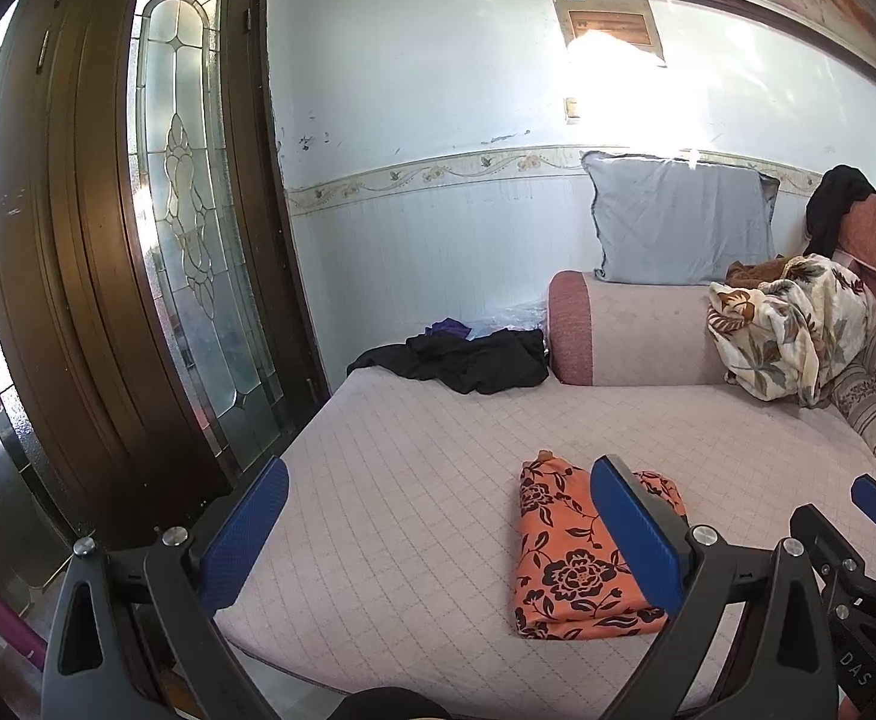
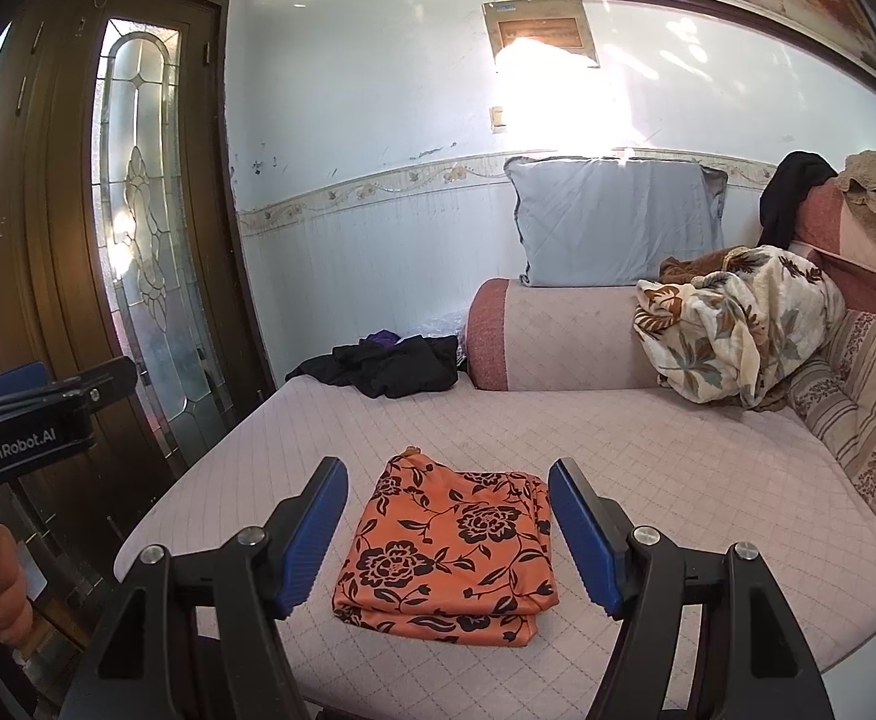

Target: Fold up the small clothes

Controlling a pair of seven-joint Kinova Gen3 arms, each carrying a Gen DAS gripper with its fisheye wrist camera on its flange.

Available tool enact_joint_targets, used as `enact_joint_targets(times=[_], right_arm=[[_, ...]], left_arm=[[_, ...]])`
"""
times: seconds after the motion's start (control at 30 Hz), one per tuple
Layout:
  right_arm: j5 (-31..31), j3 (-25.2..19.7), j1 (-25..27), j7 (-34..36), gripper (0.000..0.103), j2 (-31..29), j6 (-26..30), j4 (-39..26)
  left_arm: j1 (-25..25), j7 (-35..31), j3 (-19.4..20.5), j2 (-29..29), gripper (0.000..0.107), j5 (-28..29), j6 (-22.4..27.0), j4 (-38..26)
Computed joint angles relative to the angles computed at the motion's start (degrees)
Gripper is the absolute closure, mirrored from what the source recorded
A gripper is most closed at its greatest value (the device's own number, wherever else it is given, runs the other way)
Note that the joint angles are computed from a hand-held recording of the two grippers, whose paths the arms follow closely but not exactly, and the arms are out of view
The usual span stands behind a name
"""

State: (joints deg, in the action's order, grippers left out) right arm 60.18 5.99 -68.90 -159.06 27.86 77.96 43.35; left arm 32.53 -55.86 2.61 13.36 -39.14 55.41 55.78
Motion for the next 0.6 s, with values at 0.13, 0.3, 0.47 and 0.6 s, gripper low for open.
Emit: enact_joint_targets(times=[0.13,0.3,0.47,0.6], right_arm=[[-0.5,0.2,0.2,0.7,0.030,0.8,0.5,-1.3],[-1.4,1.0,0.1,1.0,0.030,1.8,1.8,-3.2],[-1.6,1.7,-0.2,0.7,0.030,2.1,2.1,-4.0],[-1.9,2.0,-0.2,1.0,0.030,2.4,2.0,-4.6]], left_arm=[[-0.2,0.0,0.0,-0.2,0.007,0.3,-0.3,0.1],[-0.6,0.2,0.1,-0.6,0.007,0.5,-0.9,0.5],[-1.2,-0.4,0.5,-0.9,0.007,1.3,-1.8,1.0],[-1.4,-0.5,0.5,-1.0,0.007,1.4,-2.2,1.3]])
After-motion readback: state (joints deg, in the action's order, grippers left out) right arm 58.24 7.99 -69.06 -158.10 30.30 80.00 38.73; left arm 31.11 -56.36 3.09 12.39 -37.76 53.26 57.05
